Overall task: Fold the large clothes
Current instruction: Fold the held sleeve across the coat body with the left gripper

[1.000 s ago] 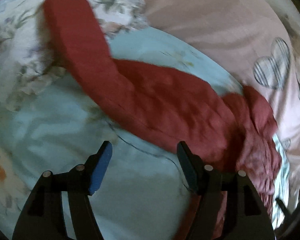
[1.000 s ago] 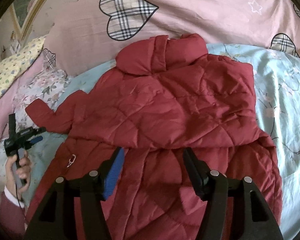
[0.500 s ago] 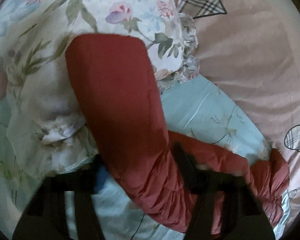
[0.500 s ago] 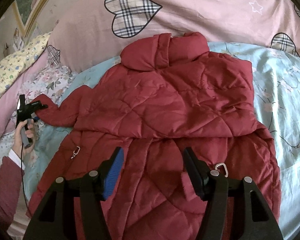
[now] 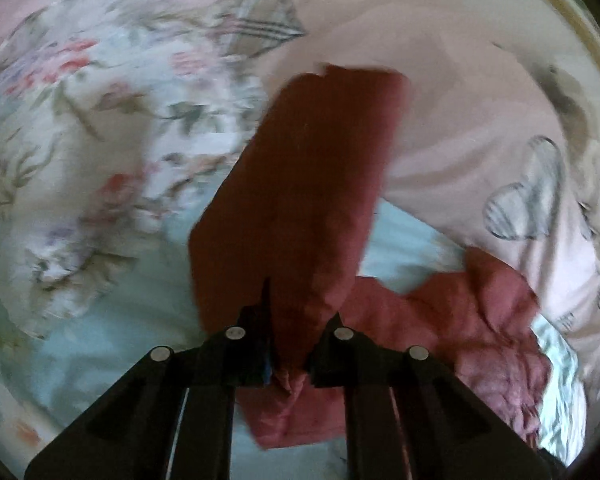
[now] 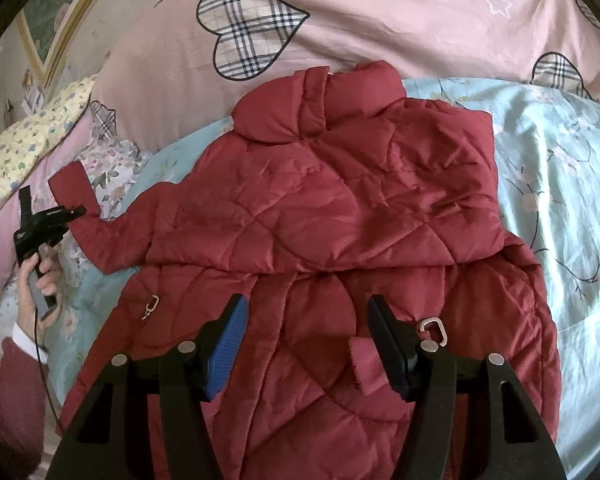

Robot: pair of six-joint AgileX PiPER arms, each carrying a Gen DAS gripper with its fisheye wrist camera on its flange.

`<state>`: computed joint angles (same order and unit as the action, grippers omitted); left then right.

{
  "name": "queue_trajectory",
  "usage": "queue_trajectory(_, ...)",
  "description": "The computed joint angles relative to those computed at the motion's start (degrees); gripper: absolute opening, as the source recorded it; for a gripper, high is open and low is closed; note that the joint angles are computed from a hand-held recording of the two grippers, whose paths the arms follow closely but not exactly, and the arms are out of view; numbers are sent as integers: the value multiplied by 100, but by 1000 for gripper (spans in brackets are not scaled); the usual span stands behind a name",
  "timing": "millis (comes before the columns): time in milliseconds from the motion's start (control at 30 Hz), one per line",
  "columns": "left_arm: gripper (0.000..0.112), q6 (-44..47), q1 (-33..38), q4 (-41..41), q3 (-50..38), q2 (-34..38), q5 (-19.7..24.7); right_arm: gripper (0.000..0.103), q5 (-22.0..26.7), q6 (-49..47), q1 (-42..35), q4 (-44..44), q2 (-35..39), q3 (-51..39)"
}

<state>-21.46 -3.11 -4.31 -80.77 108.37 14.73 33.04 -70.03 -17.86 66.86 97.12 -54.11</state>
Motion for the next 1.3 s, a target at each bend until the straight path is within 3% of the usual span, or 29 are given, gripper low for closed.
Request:
queue_trajectory(233,9,1287,-898,-1017,35,-164,-344,63,25,2,-110,-15,57,-22)
queue_trajectory(500,9,-118,-2195,897,-1064,490,181,63,256,8,-424,22,155,-130)
queue_trajectory(633,9,19,-2650,973,-1651,967,399,63,384,15,-583,22,205,-215)
queue_trajectory(967,9,-251,-3393,1455,-3515,2218,1441,65,1163,490,-1091,41,664,-927)
queue_trajectory(1300,9,-377,-3921,1987,-4861,3238,2029,65,2315,1564,-1334,166,1824,-2562)
